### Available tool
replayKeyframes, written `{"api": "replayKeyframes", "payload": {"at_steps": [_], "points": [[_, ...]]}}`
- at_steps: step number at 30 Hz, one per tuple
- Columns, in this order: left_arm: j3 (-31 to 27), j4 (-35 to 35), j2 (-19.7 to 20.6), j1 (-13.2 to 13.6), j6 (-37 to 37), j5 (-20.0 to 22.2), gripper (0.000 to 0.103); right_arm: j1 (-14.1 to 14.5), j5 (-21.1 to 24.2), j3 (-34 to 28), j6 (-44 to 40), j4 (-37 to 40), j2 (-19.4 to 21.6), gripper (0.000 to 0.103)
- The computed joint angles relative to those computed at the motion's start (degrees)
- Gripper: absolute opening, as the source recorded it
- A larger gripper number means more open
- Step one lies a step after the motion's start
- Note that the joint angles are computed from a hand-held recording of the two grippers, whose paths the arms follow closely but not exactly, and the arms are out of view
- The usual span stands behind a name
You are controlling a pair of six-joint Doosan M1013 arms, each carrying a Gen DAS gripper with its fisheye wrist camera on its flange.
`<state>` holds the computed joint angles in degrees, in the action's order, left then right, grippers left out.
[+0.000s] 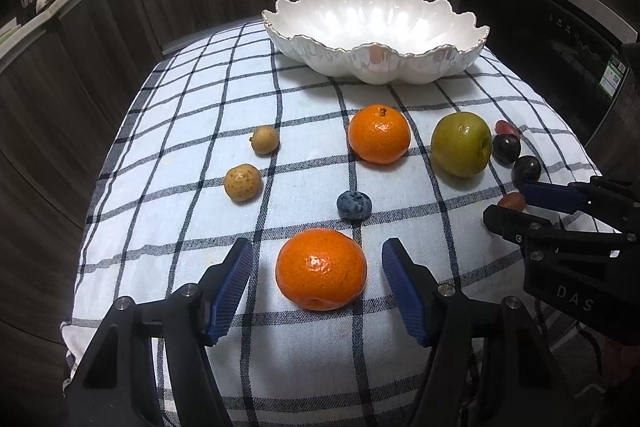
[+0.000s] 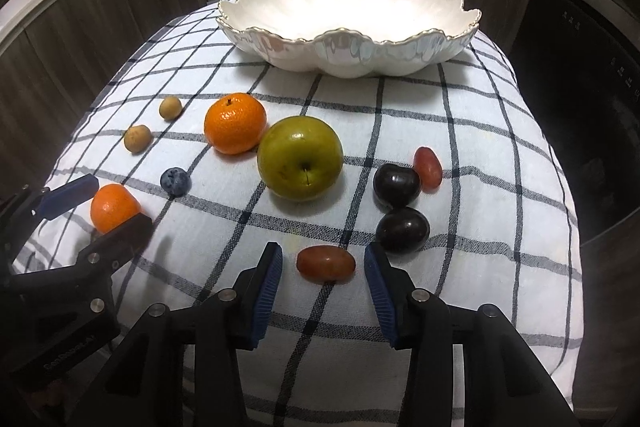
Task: Organize fruits
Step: 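Move the left tool toward the large mandarin while the right tool approaches the reddish date, then close the left tool on the mandarin while the right tool closes on the reddish date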
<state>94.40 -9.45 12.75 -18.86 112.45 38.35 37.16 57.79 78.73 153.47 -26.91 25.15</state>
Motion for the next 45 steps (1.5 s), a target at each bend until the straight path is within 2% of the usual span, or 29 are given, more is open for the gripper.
{"api": "replayKeyframes", "payload": {"at_steps": [5,12,28,45], "points": [[0.0,0.33,0.06,-0.13,-0.15,0.16,0.06,-0.04,-0.19,0.12,-0.18,0.36,-0.01,0.039],[-0.45,0.96,0.64,-0.09,-0.62,2.0,0.046,-0.11,-0.13,0.05,-0.31,0.76,0.06,0.031],[0.0,0.68,-0.27,-0.21,0.22,0.51,0.043,0.0,-0.77,0.34,0.47,-0.3,-0.5,0.031],[-1.68,0.21,-1.87,-0.31,0.86,-0.14,0.043,0.76,0.3,-0.89,3.17,-6.11,-1.89,0.031]]}}
